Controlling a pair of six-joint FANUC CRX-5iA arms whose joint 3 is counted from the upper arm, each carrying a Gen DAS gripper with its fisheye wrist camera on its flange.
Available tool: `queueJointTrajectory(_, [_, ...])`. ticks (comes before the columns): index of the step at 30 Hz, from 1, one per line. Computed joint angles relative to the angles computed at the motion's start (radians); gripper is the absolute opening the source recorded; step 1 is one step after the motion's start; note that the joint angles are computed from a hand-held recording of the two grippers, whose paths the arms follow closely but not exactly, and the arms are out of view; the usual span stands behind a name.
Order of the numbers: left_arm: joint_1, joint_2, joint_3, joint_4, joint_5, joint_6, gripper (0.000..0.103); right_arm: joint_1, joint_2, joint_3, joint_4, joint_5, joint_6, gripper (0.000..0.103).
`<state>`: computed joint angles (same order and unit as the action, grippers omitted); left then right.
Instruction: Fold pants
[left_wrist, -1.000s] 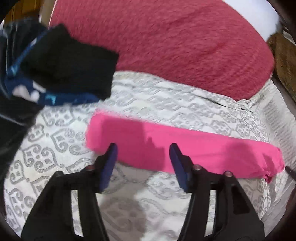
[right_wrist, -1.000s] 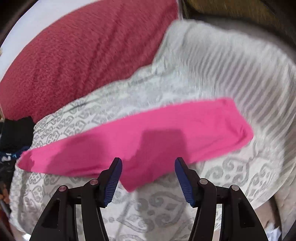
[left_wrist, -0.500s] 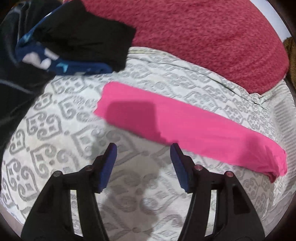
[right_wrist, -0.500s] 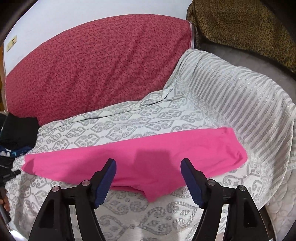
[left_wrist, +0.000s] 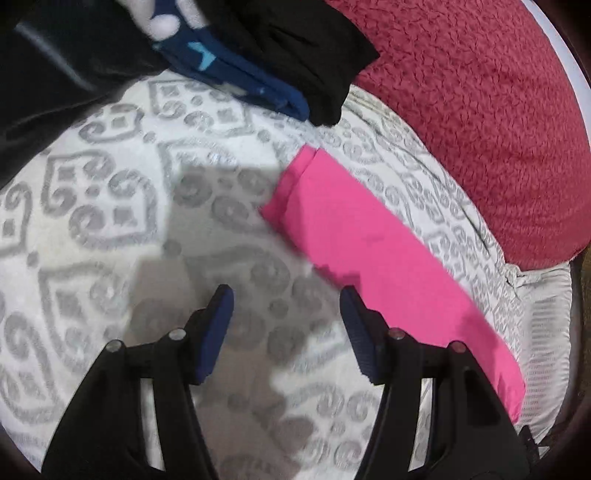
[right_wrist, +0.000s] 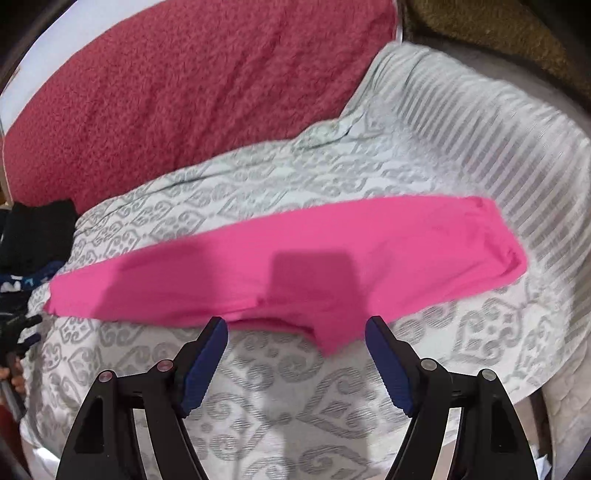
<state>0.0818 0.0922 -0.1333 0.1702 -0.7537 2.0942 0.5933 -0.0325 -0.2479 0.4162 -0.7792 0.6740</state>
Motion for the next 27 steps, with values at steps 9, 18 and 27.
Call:
queueJointTrajectory(9, [0.0,0.138,0.176,-0.106,-0.052,0.05,0.061,0.006,0.031,0.035,-0.057,-0.009,0.046,0.079])
queueJointTrajectory(18, [-0.044,0.188,0.285,-0.178,-0.1,0.032,0.007,0.011,0.091,0.122,-0.177,-0.001,0.162,0.079])
queueJointTrajectory(27, [-0.153,0.188,0.418,-0.212,-0.102,-0.094,0.007,0.007,0.118,0.165,-0.28,0.034,0.266,0.079])
